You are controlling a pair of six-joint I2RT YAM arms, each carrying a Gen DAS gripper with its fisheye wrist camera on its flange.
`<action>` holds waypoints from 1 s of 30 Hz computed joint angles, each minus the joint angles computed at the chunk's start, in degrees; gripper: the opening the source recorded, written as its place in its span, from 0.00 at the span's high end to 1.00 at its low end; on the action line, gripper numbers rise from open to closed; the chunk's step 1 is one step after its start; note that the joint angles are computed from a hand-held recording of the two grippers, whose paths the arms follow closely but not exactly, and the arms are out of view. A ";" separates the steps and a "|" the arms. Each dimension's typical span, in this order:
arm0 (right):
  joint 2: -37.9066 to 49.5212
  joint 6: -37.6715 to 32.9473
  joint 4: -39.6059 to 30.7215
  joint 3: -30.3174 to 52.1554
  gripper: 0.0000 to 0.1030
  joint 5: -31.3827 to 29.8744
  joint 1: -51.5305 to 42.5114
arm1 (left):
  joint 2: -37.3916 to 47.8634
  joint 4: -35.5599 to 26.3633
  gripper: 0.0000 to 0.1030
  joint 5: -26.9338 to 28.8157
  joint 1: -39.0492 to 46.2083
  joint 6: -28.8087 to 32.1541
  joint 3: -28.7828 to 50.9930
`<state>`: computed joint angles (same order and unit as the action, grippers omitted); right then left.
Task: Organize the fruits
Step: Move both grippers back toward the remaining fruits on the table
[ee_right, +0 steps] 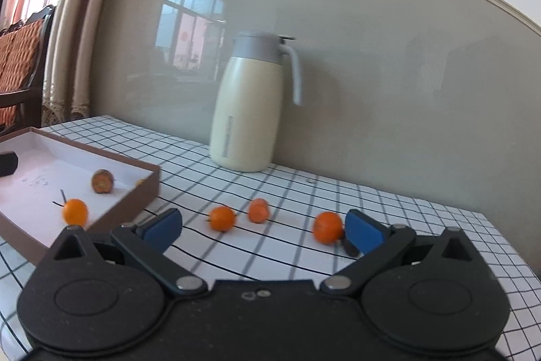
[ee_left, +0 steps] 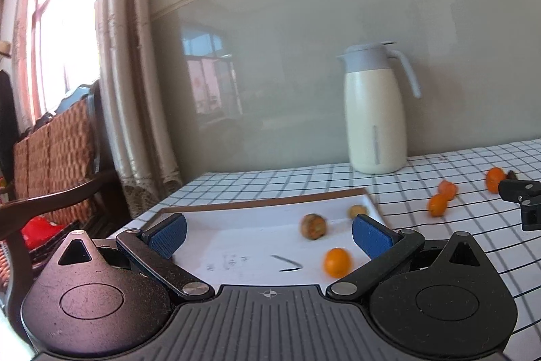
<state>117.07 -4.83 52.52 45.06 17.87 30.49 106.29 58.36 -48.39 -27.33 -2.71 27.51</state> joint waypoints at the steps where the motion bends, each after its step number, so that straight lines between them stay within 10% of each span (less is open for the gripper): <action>1: -0.22 -0.10 0.48 -0.61 0.06 -0.28 -0.71 | 0.68 -0.03 0.00 -0.12 -0.71 0.35 0.92; 16: -1.61 3.15 3.51 -6.53 0.06 -5.39 -13.43 | 13.60 -4.91 0.00 4.08 -8.67 2.82 19.16; 30: 5.73 1.08 -2.50 5.21 0.13 -4.81 -14.16 | 19.45 -14.35 0.00 10.29 -6.08 -0.84 31.73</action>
<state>122.80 -3.75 50.02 50.27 13.06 16.34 125.75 44.02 -38.10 -33.42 -3.56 59.24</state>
